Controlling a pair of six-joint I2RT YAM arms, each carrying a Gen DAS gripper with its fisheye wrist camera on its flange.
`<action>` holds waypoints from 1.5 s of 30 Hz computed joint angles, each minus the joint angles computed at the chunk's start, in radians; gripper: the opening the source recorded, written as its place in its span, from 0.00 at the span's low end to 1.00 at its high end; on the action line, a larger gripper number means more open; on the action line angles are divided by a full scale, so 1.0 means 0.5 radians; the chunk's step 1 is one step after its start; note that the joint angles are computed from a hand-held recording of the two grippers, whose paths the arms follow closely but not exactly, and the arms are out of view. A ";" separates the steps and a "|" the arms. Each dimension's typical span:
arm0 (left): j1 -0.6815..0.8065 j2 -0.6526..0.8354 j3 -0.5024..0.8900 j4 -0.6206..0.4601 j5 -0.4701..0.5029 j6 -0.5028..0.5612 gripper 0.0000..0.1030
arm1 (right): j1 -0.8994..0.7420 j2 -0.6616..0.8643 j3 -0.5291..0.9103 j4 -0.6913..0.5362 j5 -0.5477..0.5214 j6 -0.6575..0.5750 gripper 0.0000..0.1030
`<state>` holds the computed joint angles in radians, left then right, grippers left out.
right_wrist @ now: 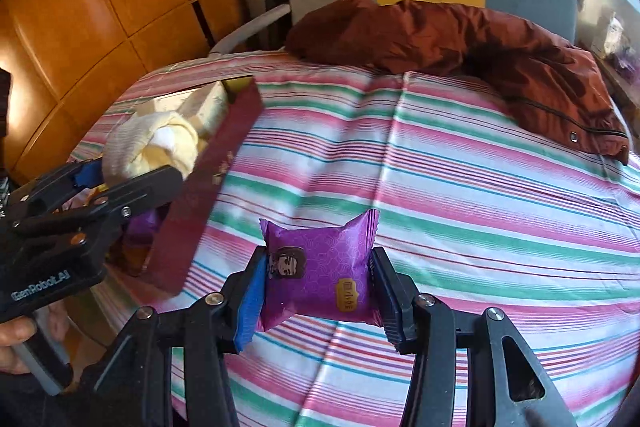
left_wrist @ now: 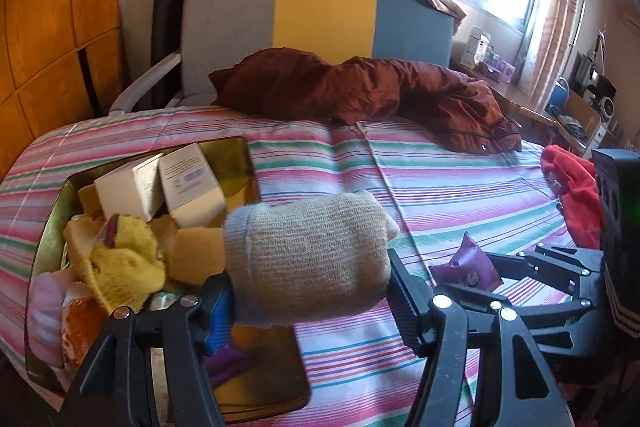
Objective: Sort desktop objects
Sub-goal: 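Carry the purple packet and white sock to the gold tray and release both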
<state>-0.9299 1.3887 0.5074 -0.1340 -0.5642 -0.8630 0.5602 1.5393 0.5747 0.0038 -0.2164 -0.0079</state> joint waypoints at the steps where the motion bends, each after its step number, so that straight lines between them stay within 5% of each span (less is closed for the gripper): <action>1: 0.003 -0.034 -0.029 -0.008 -0.003 -0.013 0.64 | 0.028 -0.001 0.002 0.004 0.002 0.017 0.49; 9: 0.081 -0.441 -0.265 -0.154 -0.017 -0.107 0.64 | 0.296 -0.008 0.034 0.027 0.043 0.154 0.49; 16: 0.345 -1.105 -0.466 -0.525 0.008 -0.079 0.64 | 0.560 -0.017 0.098 0.012 0.082 0.223 0.49; 26: 1.153 -1.901 -0.681 -0.901 0.397 0.307 0.64 | 0.858 0.250 0.322 0.063 0.113 0.276 0.50; 33: 1.351 -1.708 -0.753 -0.647 0.508 0.450 0.64 | 0.888 0.506 0.506 0.107 0.135 0.359 0.60; 45: 1.393 -0.743 -0.754 0.148 0.518 0.535 0.64 | 0.896 0.551 0.497 0.132 0.147 0.351 0.68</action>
<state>-0.2336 1.0171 0.1306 -0.0599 -0.3053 -0.5954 1.0084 1.8146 0.8232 0.0697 -0.1430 0.1675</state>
